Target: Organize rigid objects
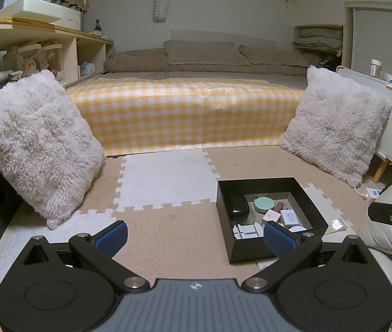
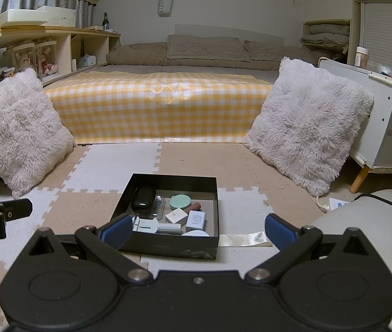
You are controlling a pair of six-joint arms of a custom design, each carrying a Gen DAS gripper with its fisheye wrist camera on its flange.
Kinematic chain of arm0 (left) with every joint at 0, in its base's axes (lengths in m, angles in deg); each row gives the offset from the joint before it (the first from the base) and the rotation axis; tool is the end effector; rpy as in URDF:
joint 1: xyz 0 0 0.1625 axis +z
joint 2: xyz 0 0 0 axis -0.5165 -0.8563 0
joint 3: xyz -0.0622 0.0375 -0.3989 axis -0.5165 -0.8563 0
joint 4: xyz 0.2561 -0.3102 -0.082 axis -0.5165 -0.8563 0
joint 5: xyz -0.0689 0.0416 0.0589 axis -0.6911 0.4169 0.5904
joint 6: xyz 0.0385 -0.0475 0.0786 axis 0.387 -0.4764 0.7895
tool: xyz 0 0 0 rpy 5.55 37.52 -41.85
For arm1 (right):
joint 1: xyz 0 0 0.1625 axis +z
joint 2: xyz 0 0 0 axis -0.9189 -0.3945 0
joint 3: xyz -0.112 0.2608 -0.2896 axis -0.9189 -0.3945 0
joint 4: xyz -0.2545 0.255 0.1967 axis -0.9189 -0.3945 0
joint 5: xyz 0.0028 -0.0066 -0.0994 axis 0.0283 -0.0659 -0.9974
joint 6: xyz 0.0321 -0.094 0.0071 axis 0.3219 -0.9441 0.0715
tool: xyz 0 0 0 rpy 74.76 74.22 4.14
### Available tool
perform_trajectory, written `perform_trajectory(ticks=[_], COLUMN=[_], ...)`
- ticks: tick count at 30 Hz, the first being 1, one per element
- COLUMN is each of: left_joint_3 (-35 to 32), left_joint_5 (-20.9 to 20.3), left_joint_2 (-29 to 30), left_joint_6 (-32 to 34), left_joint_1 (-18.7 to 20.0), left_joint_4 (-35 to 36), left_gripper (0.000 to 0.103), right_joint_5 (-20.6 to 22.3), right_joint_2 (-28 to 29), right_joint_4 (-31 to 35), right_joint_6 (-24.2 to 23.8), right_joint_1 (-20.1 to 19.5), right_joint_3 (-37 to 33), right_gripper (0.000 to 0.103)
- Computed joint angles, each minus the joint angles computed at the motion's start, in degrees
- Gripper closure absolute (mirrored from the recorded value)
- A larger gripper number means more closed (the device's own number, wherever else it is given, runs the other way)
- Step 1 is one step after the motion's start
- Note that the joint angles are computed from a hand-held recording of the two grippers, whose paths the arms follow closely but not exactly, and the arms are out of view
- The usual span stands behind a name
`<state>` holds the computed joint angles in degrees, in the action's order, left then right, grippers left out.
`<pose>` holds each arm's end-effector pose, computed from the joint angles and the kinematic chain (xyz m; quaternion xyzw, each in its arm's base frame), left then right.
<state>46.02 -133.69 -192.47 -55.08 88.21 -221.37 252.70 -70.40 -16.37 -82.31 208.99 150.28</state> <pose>-0.0220 -0.3828 0.4050 0.3409 0.8251 -0.3733 0.2521 0.4465 -0.3002 -0.0207 0.0791 -0.7727 0.4920 0.3933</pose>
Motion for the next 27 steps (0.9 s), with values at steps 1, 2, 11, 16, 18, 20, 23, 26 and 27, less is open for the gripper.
perform_trajectory(ticks=[1,2,11,16,18,20,23,26,27], left_joint_3=[0.0,0.0,0.0,0.0,0.0,-0.1,-0.1,-0.1,-0.1], left_joint_5=[0.0,0.1,0.1,0.1,0.0,0.1,0.0,0.1,0.0], left_joint_2=[0.0,0.0,0.0,0.0,0.0,0.0,0.0,0.0,0.0], left_joint_6=[0.0,0.0,-0.1,-0.1,-0.1,-0.1,-0.1,-0.1,-0.2], left_joint_1=[0.0,0.0,0.0,0.0,0.0,0.0,0.0,0.0,0.0], left_joint_4=[0.0,0.0,0.1,0.1,0.1,0.2,0.2,0.2,0.2], left_gripper=[0.000,0.000,0.000,0.000,0.000,0.000,0.000,0.000,0.000], right_joint_5=[0.0,0.0,0.1,0.1,0.1,0.1,0.1,0.1,0.1], right_joint_2=[0.0,0.1,0.2,0.1,0.1,0.1,0.1,0.1,0.2], right_joint_4=[0.1,0.3,0.7,0.8,0.8,0.8,0.8,0.9,0.9], right_joint_6=[0.1,0.3,0.7,0.7,0.7,0.7,0.7,0.8,0.8], right_joint_1=[0.0,0.0,0.0,0.0,0.0,0.0,0.0,0.0,0.0], right_joint_3=[0.0,-0.1,-0.2,-0.1,-0.2,-0.2,-0.2,-0.2,-0.3], right_gripper=[0.000,0.000,0.000,0.000,0.000,0.000,0.000,0.000,0.000])
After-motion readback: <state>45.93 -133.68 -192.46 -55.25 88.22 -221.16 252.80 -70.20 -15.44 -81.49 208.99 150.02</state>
